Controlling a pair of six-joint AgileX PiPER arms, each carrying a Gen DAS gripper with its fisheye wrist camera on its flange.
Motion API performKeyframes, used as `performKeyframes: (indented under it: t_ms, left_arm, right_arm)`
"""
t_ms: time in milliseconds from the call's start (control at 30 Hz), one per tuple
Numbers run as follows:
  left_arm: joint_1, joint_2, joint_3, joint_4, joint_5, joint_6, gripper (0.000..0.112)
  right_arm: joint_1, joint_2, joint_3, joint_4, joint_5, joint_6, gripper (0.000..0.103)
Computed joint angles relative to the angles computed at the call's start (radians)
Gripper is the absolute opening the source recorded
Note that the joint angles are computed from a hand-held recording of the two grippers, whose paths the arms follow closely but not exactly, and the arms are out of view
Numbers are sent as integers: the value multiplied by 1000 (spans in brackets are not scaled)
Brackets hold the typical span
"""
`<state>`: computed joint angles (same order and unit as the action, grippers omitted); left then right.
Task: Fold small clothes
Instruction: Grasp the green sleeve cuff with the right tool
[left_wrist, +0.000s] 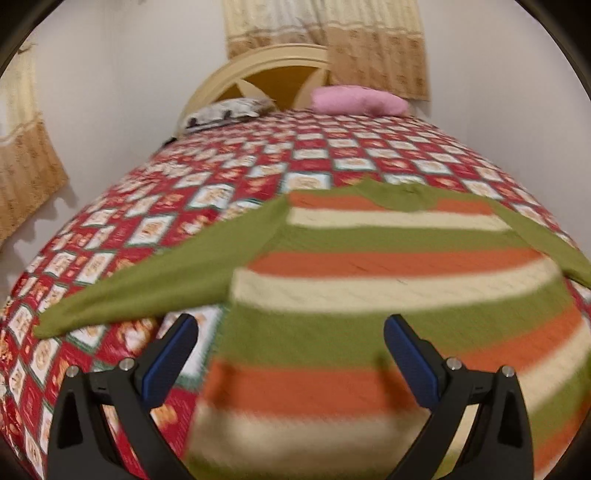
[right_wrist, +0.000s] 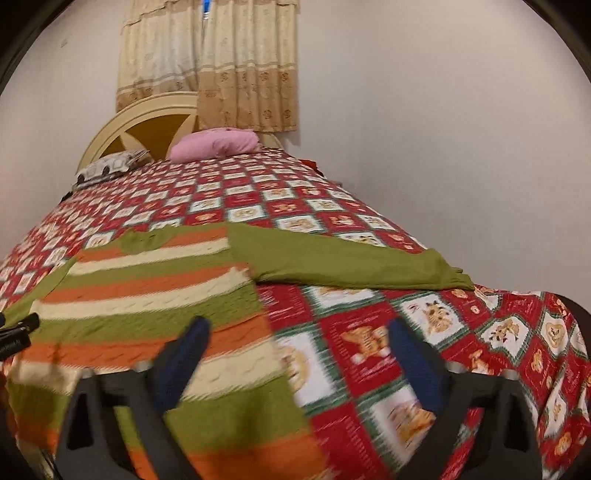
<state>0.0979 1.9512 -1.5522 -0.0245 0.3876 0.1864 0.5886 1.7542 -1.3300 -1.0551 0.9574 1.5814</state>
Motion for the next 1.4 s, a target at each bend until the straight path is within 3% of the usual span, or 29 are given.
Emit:
performKeyframes:
  t_ms: [67,100,167,233,333,400,533,567,733,833,933,967,1000,1100,1200,1400]
  left_arm:
    - [17,59,-57,14,8,-28,103]
    - [23,84,-86,18,30,-40,103]
    - [50,154,-197,-72,163,7,103]
    - [76,188,-256,-149,231,37,103]
    - [91,202,-270,-178,270,16,103]
    - [96,226,-307,-184,317,-1,103]
    - [87,224,-299,-161,308,-20,103]
    - [82,228,-305,-146,311,-30,103]
    - [87,239,-325,-150,321,-25,103]
    - [85,247,-337,-142,328,-32,103]
    - [82,253,-346,-132,331,-40,103]
    - [82,252,-345,-133,331,-39,103]
    - [83,254,-347,-135,332,-38,103]
    - [85,256,-349,-140,332,-34,103]
    - [86,257,-352,-143,332,-31,103]
    - [89,261,-357,-158,335,-23,103]
  right_arm:
    - [-83,-34,34,57,-48,-33,57]
    - [-149,-60,57,108,-76,-48,57]
    - [-269,-104,89,182,-113,-65,57]
    - [-410,-144,119,250,-176,-83,57]
    - [-649,-178,164,453,-344,-199,57]
    - [-776,-158,165,616,-409,-324,57]
    - [-931,-38,86,779,-409,-477,50]
    - [-949,-12,69,795,-406,-494,45]
    - [-1017,115,3,1032,-448,-664,45]
    - [-987,158,-58,936,-427,-601,45]
    - [-986,202,-109,948,-416,-631,45]
    - [-985,214,-127,944,-403,-642,34]
    - [-983,222,-145,931,-373,-662,12]
    - [-1010,181,-93,1012,-423,-741,9]
    - [-1006,90,-21,923,-473,-654,9]
    - [-912,-22,-43,890,-464,-639,9]
